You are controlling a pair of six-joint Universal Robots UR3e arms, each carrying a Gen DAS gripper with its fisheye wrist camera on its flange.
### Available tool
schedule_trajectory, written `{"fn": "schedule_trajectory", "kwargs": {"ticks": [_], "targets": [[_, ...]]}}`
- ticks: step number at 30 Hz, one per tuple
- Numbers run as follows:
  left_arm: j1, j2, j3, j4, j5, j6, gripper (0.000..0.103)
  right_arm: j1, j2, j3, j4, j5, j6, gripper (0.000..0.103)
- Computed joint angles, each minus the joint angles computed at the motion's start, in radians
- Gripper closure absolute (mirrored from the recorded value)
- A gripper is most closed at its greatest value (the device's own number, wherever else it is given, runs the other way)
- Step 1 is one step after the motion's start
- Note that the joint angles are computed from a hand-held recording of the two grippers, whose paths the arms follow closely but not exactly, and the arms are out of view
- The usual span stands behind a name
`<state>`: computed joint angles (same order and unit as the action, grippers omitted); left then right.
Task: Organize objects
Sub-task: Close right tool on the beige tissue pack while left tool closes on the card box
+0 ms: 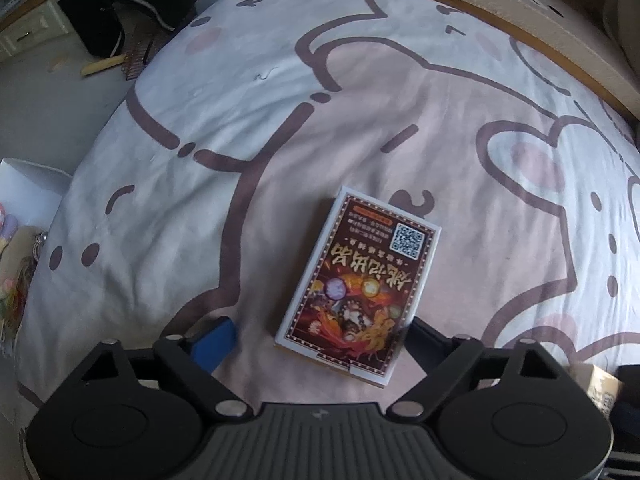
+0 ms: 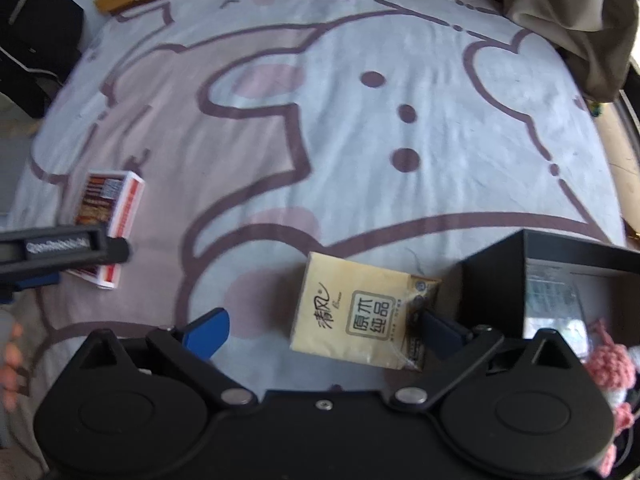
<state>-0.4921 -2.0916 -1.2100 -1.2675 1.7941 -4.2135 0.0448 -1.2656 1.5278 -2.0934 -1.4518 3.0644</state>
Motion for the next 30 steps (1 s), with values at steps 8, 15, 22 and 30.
{"fn": "schedule_trajectory", "kwargs": {"ticks": [8,15,22,30], "targets": [[-0.01,0.014,-0.008,0.016,0.012,0.042,0.036,-0.106,-0.039,0.035,0.014,0.19,0.017,0.004],[0.005,0.075,-0.082,-0.006,0.035,0.005,0.036,-0.153,-0.058,0.047,0.031,0.237,0.058,0.004],[0.038,0.164,-0.198,0.014,-0.021,-0.065,0.035,-0.147,-0.051,0.036,0.038,0.232,0.079,0.004],[0.055,0.172,-0.211,0.069,-0.128,-0.011,0.026,-0.062,-0.017,-0.007,0.039,0.093,0.09,0.004]]}}
